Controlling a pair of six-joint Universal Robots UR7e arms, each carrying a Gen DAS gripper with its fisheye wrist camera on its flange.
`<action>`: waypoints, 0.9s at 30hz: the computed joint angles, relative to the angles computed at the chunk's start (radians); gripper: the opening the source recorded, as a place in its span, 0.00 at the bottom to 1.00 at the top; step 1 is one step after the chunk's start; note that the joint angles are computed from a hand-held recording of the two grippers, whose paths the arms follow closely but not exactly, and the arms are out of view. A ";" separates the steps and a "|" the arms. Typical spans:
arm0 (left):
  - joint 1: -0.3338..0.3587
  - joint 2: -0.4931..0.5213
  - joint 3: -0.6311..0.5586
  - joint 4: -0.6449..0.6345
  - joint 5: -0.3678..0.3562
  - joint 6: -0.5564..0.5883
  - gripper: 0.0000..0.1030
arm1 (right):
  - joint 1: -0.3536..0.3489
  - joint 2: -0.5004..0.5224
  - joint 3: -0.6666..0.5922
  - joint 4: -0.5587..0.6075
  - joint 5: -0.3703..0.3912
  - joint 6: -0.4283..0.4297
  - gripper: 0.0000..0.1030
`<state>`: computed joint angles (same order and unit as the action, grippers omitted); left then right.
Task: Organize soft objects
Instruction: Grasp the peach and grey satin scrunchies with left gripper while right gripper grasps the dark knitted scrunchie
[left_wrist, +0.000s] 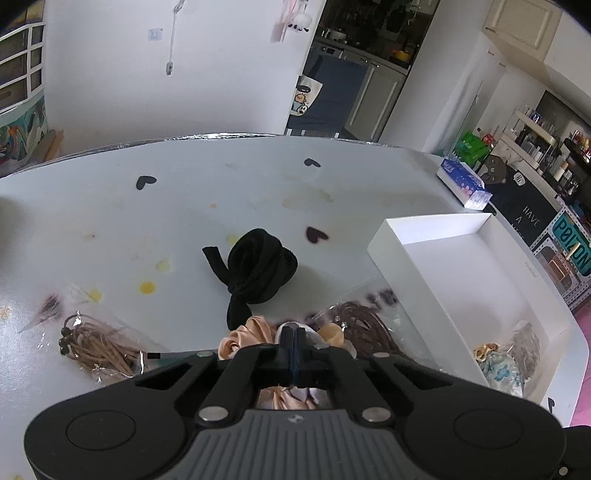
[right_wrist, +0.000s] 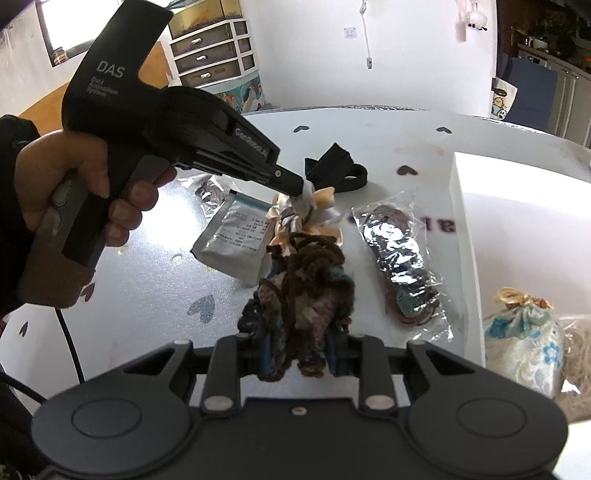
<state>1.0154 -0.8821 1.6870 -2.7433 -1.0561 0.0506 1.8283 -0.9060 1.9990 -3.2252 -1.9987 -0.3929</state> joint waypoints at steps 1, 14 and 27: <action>0.000 -0.003 0.004 -0.002 -0.002 0.000 0.02 | 0.000 -0.003 0.004 -0.002 0.000 0.001 0.27; 0.000 0.019 0.008 0.023 -0.006 0.066 0.86 | 0.000 -0.030 0.040 -0.011 -0.004 0.001 0.27; 0.006 0.093 -0.033 0.008 0.090 0.143 0.39 | -0.018 -0.058 0.060 -0.019 -0.014 0.016 0.27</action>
<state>1.0215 -0.7886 1.6544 -2.7353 -0.9661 0.1932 1.8102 -0.9637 2.0592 -3.2440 -2.0128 -0.3772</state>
